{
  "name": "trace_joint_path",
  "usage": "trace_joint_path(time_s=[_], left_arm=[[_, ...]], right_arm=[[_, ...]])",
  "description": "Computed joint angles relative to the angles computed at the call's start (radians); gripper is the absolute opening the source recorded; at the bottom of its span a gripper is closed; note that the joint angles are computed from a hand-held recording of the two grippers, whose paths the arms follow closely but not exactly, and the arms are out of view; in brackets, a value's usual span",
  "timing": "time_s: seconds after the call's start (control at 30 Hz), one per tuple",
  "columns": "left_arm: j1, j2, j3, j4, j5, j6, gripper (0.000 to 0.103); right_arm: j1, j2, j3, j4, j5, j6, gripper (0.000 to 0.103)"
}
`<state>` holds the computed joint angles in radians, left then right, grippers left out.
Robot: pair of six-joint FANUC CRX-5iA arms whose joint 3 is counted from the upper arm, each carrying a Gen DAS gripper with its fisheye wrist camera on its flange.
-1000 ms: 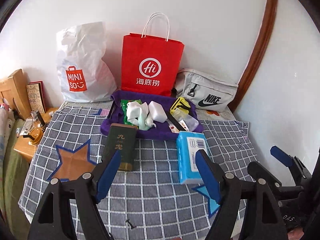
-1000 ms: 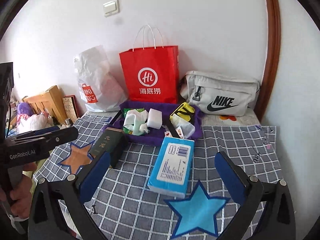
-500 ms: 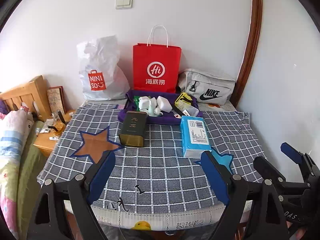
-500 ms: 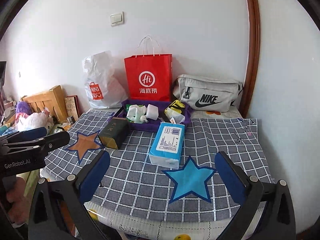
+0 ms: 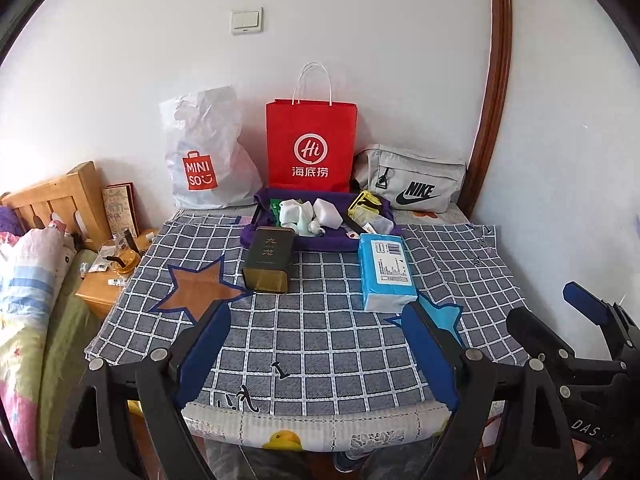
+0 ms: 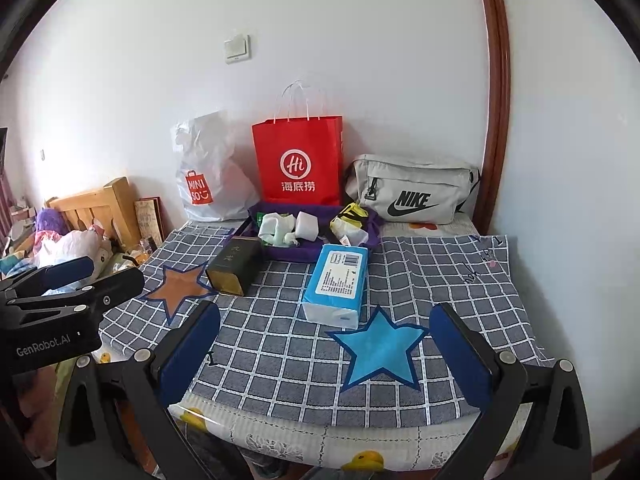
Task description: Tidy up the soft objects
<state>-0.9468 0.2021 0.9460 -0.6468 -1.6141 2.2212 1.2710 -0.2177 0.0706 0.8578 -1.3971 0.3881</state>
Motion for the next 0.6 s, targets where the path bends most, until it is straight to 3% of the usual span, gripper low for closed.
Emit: trace_joint_path(time_s=[0.6], left_arm=[[0.025,-0.054,-0.084,0.021,0.012,0.043,0.087]], right_arm=[[0.0,0.011,-0.001,-0.008,-0.008,-0.016,0.103]])
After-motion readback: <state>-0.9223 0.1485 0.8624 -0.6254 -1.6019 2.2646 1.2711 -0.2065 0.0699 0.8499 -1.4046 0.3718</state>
